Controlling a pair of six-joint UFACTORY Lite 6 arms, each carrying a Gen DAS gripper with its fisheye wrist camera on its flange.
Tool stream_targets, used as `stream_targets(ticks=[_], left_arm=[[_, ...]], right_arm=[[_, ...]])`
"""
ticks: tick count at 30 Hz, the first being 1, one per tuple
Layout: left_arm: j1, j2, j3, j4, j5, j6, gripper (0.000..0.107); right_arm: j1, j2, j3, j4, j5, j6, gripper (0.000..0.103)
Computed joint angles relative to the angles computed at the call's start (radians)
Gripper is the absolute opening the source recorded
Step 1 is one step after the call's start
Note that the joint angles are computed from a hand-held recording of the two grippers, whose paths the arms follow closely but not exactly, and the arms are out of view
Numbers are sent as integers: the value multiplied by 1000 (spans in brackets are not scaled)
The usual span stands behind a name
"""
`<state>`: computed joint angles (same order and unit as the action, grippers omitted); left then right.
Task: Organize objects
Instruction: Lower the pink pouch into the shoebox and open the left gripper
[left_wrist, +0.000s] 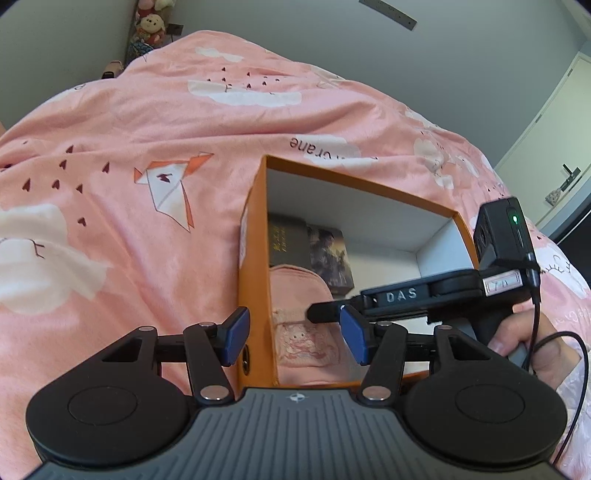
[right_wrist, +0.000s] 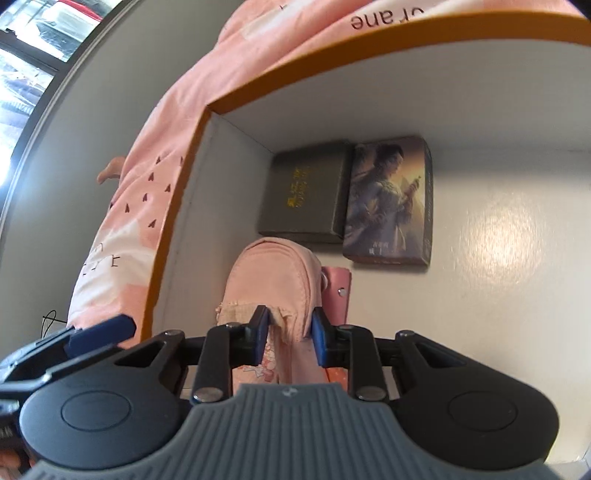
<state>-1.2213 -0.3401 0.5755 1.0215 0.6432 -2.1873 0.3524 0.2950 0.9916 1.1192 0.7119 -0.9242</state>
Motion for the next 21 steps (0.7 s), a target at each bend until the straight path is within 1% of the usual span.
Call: stream_targets(ticks=[2,4,5,7,9,12,14,16,17,18,19,21], left_arm=[[-20,16,10,11,16,-23,66],[-54,30,23,26,59,-59,70],[-72,35,30,31,81,-79,72],[-107,43,43,39,120,-113,72],[-148,53,57,45,160,-146,74],[-215,79,86,55,230,-186,76],[-256,97,108,61,258,-193,76],[-305,127,136,78,299,-208,76],[-325,150,156,79,319,-206,76],[-342,173,177,75,334,-197,76],[-359,196,197,73,349,-188,76],[-385,233,227,65,365,-169,76]], right_arm=[[12,-17,-4,-23,-19,16,28],[19,-40,-15,-34,-29,17,33],[19,-51,-23,-32,-30,13,38],[21,-84,-49,-28,-48,1,41],[44,-130,-80,-38,-98,3,51],[59,-215,-136,-44,-160,-14,58],[58,-288,-179,-38,-180,-26,65],[56,-384,-235,-28,-204,-43,69],[57,-440,-266,-32,-220,-46,74],[66,-497,-296,-50,-247,-30,77],[74,-563,-330,-81,-274,-5,79],[103,-703,-399,-194,-340,98,85]])
